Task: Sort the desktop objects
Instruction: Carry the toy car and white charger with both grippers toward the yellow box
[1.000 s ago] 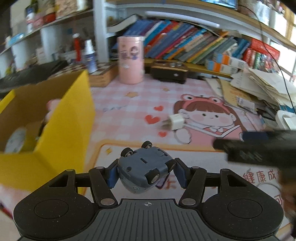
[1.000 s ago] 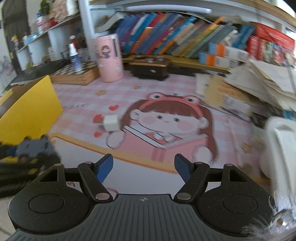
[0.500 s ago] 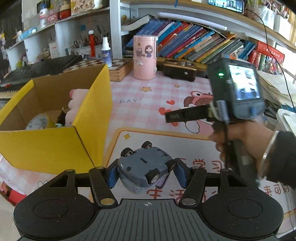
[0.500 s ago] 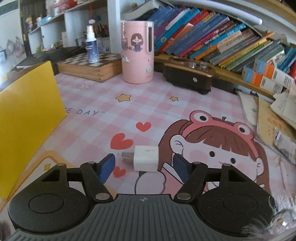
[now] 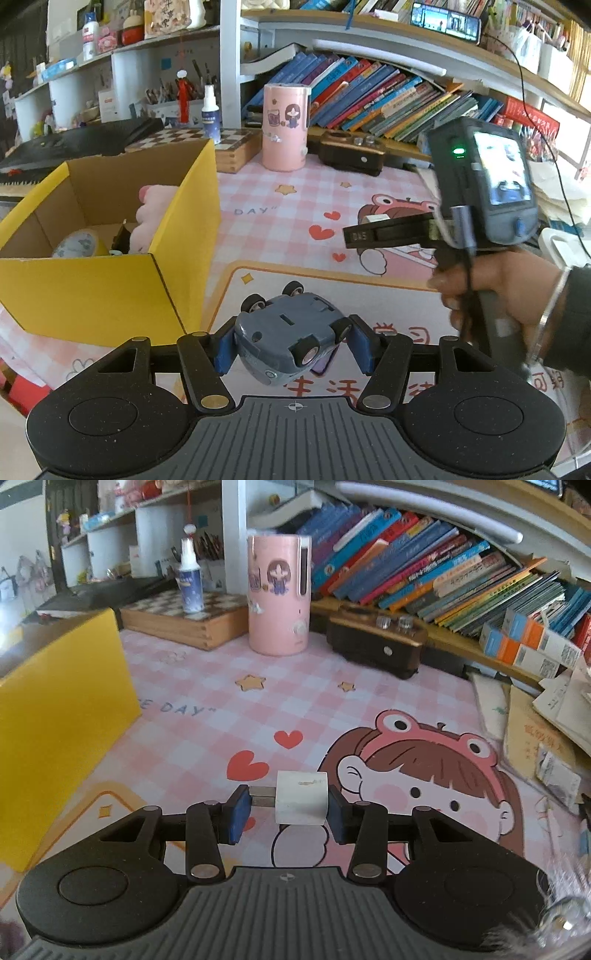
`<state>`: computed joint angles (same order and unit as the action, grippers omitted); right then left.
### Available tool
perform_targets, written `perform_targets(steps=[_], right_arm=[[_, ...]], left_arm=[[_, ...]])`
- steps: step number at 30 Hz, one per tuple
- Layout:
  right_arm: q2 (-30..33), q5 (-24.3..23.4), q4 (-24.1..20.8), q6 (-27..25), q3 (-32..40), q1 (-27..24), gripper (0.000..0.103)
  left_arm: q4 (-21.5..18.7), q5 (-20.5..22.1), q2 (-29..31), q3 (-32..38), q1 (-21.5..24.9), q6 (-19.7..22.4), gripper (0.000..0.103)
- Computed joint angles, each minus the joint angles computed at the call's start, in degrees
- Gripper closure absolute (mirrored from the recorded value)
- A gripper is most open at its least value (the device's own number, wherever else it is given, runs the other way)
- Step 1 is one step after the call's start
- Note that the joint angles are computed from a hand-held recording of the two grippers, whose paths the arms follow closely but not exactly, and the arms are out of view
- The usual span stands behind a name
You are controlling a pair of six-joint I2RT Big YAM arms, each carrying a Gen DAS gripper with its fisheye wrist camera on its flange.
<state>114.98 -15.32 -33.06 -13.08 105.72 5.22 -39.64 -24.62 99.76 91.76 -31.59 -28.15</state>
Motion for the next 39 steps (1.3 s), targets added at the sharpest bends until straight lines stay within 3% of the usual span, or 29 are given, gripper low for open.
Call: perform_targets(steps=[18, 31, 39], right_arm=[[-18.1, -6.7, -0.5, 2.8, -17.8, -2.7, 0.063], [-27.5, -2.2, -1.3, 7.7, -27.6, 1.5, 0.063], [-32.2, 1.7, -1.6, 10.1, -32.3, 5.1, 0.063]], left_arm=[[7.1, 0.2, -8.1, -9.8, 0.7, -1.1, 0.043], [12.0, 6.5, -15.6, -19.0, 4.5, 1.6, 0.043], [9.8, 9.4, -19.6, -23.3, 6.3, 2.9, 0.043]])
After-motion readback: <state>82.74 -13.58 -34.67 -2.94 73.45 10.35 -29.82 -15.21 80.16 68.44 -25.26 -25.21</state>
